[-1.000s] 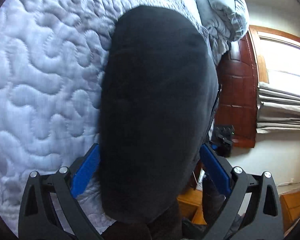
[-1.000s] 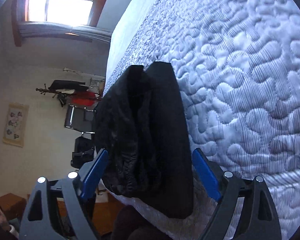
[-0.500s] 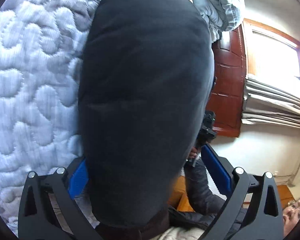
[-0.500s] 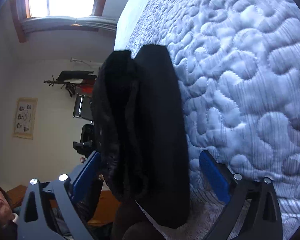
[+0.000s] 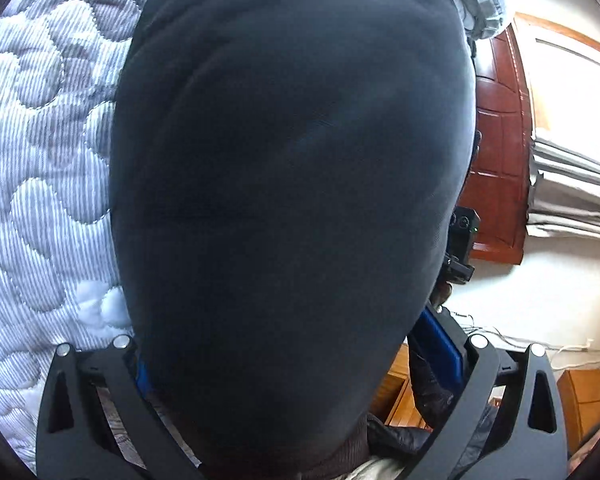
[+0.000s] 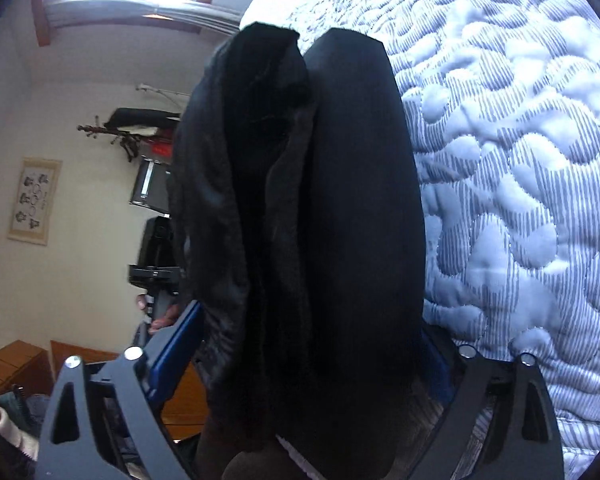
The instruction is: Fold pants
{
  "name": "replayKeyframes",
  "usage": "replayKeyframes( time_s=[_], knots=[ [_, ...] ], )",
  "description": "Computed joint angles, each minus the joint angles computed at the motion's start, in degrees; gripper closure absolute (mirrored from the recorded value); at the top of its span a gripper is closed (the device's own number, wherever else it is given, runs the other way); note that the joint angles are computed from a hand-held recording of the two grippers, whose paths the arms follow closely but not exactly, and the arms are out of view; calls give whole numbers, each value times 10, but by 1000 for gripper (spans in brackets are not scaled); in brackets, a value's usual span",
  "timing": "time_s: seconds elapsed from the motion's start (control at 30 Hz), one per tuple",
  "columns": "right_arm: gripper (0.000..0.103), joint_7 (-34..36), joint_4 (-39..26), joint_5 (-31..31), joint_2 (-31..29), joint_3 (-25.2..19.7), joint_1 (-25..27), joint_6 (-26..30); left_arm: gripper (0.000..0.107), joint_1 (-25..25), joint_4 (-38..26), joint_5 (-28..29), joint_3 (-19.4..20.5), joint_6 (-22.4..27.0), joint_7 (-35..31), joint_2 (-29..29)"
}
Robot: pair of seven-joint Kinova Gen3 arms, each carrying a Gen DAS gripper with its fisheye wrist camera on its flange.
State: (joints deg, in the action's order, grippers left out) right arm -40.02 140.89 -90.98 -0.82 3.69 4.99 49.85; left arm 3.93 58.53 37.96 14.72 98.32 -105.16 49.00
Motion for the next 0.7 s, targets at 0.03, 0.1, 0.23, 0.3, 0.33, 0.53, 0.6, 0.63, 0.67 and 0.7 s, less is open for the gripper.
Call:
replayKeyframes(
  time_s=[0.03, 0.1, 0.23, 0.3, 0.33, 0.53, 0.6, 0.63, 0.67, 0.7],
  knots=[
    [17, -9, -2, 5, -4, -1, -1, -3, 8, 1, 5, 2, -1, -6, 3, -4],
    [26, -28, 3, 5, -23, -5, -5, -15, 9, 2, 19, 4, -2, -19, 2, -15],
    [47, -25, 12, -6, -60, -11, -13, -38, 27, -1, 29, 1, -4, -33, -6, -31],
    [51, -56, 1, 10, -85, -24, -21, -66, 41, -15, 37, 21, 6, -33, -19, -32],
    [53, -73, -4, 19, -94, -29, -26, -78, 48, -19, 37, 29, 8, -31, -22, -32],
    [55, -170, -37, 85, -141, -38, -59, -124, 62, -26, 60, 51, 11, -50, -45, -43],
    [56, -206, -51, 113, -153, -37, -70, -134, 66, -28, 74, 63, 14, -60, -55, -51],
    [56, -225, -60, 130, -159, -38, -74, -138, 68, -28, 78, 67, 15, -62, -60, -53],
    [56, -237, -66, 143, -163, -35, -79, -142, 68, -29, 82, 72, 15, -65, -63, -55],
    [56, -259, -77, 164, -168, -39, -81, -146, 69, -30, 85, 78, 16, -67, -66, -56]
  ],
)
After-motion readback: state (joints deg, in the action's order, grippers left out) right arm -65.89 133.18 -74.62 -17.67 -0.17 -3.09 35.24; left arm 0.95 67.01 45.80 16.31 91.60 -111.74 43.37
